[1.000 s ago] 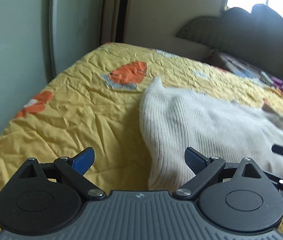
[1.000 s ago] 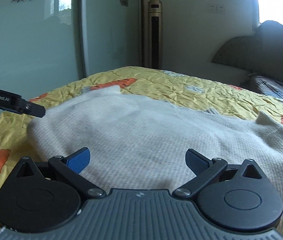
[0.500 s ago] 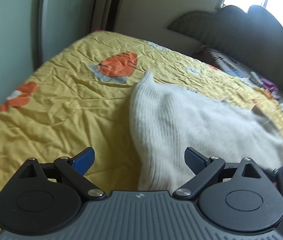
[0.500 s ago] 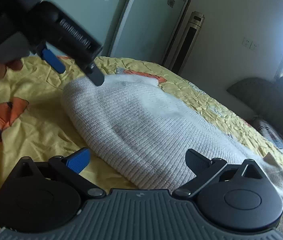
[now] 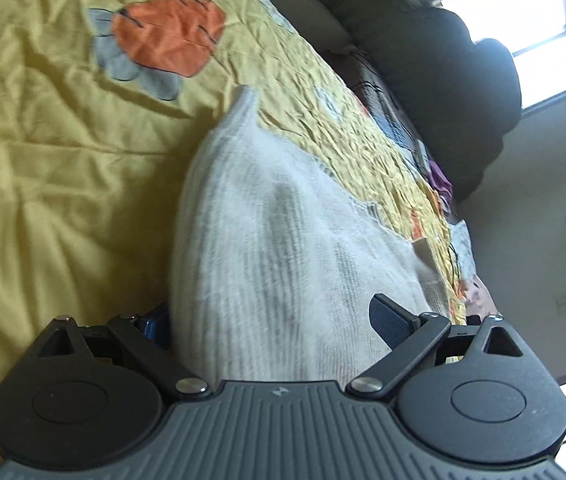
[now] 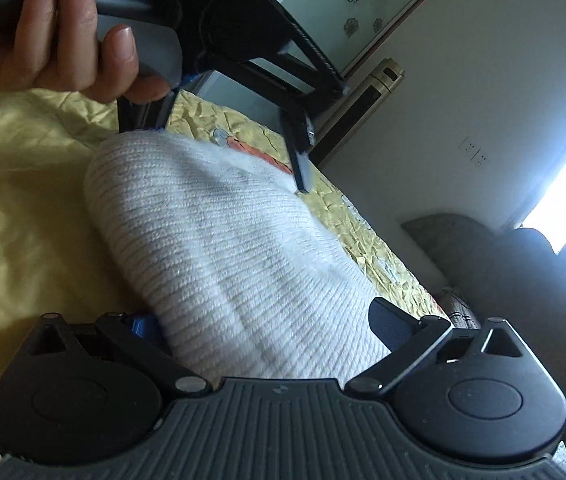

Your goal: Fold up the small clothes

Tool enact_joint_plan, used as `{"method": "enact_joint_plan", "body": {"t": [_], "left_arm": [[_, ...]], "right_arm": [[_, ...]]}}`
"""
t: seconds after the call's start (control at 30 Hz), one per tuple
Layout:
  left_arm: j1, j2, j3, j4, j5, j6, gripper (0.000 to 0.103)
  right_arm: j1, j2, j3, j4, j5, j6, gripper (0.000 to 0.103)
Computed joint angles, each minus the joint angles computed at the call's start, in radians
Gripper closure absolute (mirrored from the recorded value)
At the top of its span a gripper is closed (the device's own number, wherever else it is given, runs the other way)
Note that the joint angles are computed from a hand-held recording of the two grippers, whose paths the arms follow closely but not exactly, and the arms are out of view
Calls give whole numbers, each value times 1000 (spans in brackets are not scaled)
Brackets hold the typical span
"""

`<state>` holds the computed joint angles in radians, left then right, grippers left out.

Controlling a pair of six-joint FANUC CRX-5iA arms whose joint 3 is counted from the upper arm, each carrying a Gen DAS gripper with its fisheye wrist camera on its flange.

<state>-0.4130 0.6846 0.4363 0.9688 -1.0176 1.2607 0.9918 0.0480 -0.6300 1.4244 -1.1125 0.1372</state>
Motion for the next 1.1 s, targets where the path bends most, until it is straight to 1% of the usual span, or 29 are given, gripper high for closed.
{"method": "enact_joint_plan", "body": {"t": [0.03,0.07,0.1,0.17,0.23,0.27,0.33,0.37,0.4,0.43,0.47,0.5,0.53,0.57,0.63,0.7,0.73,0.83,0.9,0.93,1.03,1.1], "left_arm": [[-4,25,33,3,-12,-4,4],[-6,45,59,13,-18,-3,1],[-8,65,84,25,-23,7,1],[-8,114,148,44,-39,43,1],[-6,161,209,65,-55,82,1],[-6,182,238,73,-61,100,1],[-9,212,296,50,-67,147,1],[-11,224,331,20,-72,168,2],[-15,231,366,-25,-78,188,5],[-20,238,416,-96,-91,213,12],[-25,238,456,-172,-106,234,27],[-33,246,512,-256,-127,270,37],[-40,257,573,-340,-158,312,53],[-44,258,593,-373,-171,330,56],[-44,236,557,-373,-156,342,65],[-49,211,535,-406,-142,370,69],[-55,215,565,-442,-156,400,71],[-85,236,686,-568,-217,481,77],[-108,255,779,-647,-268,524,78],[-118,257,808,-674,-281,539,78],[-144,247,848,-727,-290,583,78],[-158,241,867,-745,-286,611,79]], "right_arm": [[-10,7,6,9,8,5,3],[-15,8,5,18,16,8,5],[-20,10,10,20,27,17,8],[-28,17,19,25,45,33,16],[-33,23,24,33,55,40,21],[-42,20,18,42,73,42,27],[-51,16,12,51,95,37,35],[-54,3,1,58,105,35,39],[-58,-7,-11,70,121,33,40],[-60,-10,-20,84,126,27,41],[-62,-16,-31,98,133,20,43],[-64,-22,-40,109,139,11,44],[-70,-30,-49,119,152,5,47],[-75,-41,-60,130,168,-1,52],[-85,-65,-84,153,196,-11,59],[-97,-88,-101,173,220,-45,69],[-98,-99,-109,178,226,-69,74],[-119,-149,-122,171,289,-130,76],[-141,-191,-141,184,329,-174,77],[-146,-209,-152,190,337,-195,78],[-158,-262,-182,214,347,-241,78],[-158,-291,-201,228,332,-262,79]]}}
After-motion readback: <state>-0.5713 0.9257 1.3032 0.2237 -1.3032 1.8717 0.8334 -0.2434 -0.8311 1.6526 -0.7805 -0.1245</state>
